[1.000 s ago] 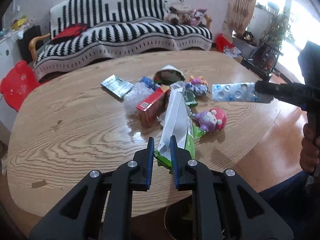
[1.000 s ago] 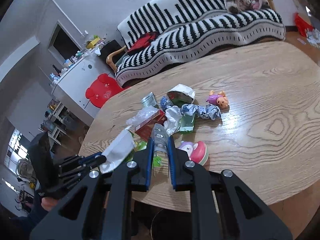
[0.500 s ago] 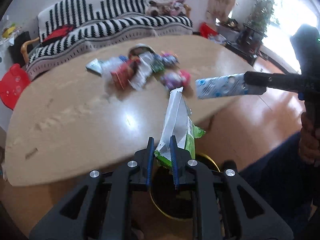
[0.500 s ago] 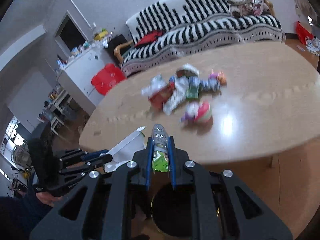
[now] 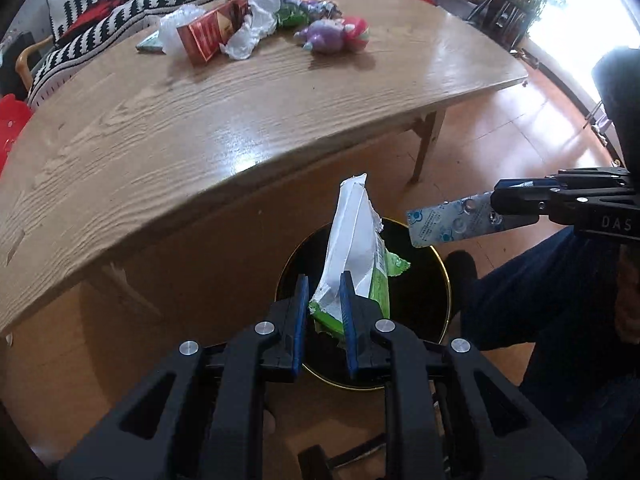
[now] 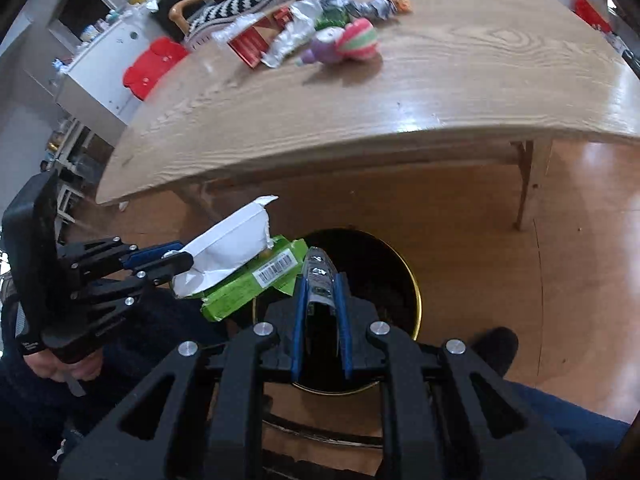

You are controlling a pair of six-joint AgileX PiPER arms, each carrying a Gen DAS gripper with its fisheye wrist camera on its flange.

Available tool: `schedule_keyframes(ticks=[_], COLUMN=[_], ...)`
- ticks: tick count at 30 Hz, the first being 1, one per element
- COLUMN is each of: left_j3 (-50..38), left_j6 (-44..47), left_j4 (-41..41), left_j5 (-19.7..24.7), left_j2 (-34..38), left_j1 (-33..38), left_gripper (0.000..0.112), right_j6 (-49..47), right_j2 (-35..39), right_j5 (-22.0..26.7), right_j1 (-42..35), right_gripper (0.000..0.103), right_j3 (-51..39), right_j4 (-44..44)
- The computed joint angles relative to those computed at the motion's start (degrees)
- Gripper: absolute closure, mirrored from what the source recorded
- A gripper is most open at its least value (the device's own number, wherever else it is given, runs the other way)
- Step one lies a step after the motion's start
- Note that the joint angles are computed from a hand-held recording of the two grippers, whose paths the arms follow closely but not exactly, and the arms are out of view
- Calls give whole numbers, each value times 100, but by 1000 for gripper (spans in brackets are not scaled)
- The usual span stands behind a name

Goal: Collect trash
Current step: 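Move both held items over the black bin and open both tools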

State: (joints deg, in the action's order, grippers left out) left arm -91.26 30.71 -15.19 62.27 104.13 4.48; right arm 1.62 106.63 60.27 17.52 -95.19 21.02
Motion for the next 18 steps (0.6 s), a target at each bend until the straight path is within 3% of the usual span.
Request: schedule_keyframes(ticks=[18], left_j3=[-255], left_j6=[-38], left_j4=[-167], left_j5=[294], left_j2=[219], left_j1=[-30], left_gripper=[96], right_j6=[77], right_j2=[241], right_j5=[213], right_j1=[39], right_gripper=[88], right_j3=[-422], right_j4=[22])
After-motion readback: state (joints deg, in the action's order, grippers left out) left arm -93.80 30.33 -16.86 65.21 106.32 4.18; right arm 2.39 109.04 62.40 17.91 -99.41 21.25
